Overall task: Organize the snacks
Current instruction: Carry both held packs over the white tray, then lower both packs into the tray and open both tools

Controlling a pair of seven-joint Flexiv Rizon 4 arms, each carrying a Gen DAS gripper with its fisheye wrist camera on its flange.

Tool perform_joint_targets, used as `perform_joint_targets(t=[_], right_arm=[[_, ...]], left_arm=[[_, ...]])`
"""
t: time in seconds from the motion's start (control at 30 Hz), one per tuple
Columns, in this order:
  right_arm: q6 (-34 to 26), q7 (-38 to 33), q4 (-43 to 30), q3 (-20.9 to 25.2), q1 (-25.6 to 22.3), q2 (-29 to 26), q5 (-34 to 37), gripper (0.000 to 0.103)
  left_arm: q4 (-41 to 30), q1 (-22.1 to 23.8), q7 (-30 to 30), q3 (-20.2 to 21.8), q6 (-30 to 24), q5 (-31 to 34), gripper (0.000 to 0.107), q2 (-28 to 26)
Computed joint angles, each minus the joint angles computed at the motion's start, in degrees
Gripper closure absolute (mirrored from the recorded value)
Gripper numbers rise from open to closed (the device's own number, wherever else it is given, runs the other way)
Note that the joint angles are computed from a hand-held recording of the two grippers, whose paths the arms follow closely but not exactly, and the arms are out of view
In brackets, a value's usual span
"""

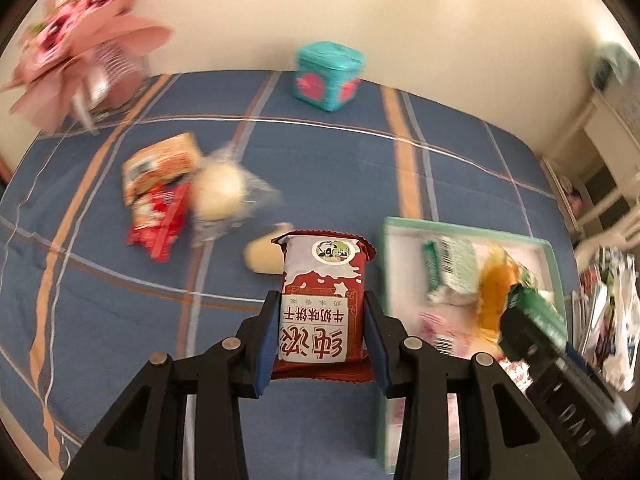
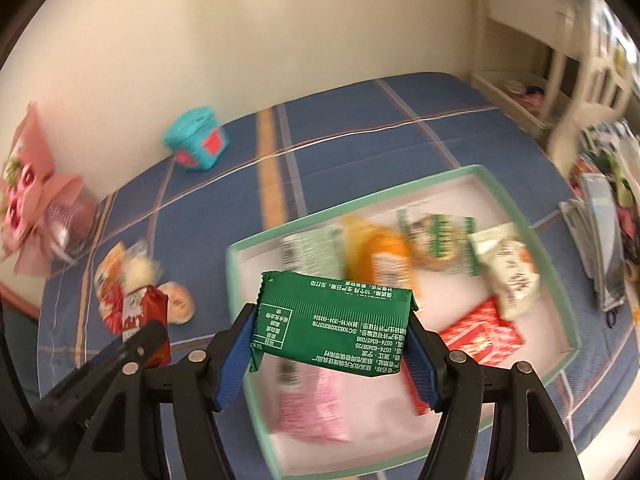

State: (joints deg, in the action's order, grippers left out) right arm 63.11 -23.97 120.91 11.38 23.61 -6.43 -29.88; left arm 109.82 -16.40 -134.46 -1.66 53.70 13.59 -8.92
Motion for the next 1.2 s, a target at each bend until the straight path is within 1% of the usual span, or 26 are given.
perform_joint_targets(t=[0.1,0.23,0.4,0.57,0.67,0.8,0.9,1.1,1.13,1.17,1.2], right_arm=[[0.4,0.7,1.6,-0.8,-1.6,1.3,0.7,0.032],[1.3,0.6,2.9,-1.2,-3.4,2.0,1.9,0.032],[3.0,1.0,3.3,-1.7,-4.5,1.1,2.2,0.032],[3.9,2.0,3.7,-2.6,-5.0,0.2,0.1,0.032],[4.3,1.5,3.7,-2.7,-5.4,-0.3,1.0,0.032],[4.0,1.4,3.6,-2.8,-5.5,-0.7,1.3,0.032],[3.3,1.0,3.4,-2.6,-5.4,-0.9,2.2,0.032],[2.0,1.1,3.0,-2.6,-5.0,-0.8,1.8,0.032],[1.7,1.1,2.8,-2.6,-4.9,-0.9,1.9,0.032],[1.4,1.1,2.7,-2.5,-4.8,-0.8,1.7,0.032],[0.9,1.2,2.7,-2.5,-4.7,-0.8,1.5,0.031]], left_arm=[[-2.2,-0.8,1.5,-0.9,0.4,0.2,0.066,-2.0],[-5.5,-2.2,2.8,-0.8,0.6,1.3,0.066,-4.9],[-8.5,-3.7,4.0,0.2,1.6,2.1,0.066,-8.2],[-11.4,-5.4,5.5,1.2,3.1,3.3,0.066,-11.3],[-12.6,-6.1,6.1,1.9,3.8,3.5,0.066,-12.6],[-13.3,-6.7,7.1,2.5,4.4,3.5,0.066,-13.6],[-12.8,-6.0,8.7,1.9,5.7,0.9,0.066,-14.4],[-11.3,-5.8,9.8,1.8,5.6,-2.9,0.066,-13.7],[-11.2,-5.8,9.7,1.9,5.2,-3.3,0.064,-13.4],[-10.8,-5.6,9.6,1.8,4.7,-4.0,0.059,-12.8],[-10.4,-5.5,9.4,1.8,4.4,-4.5,0.056,-12.4]])
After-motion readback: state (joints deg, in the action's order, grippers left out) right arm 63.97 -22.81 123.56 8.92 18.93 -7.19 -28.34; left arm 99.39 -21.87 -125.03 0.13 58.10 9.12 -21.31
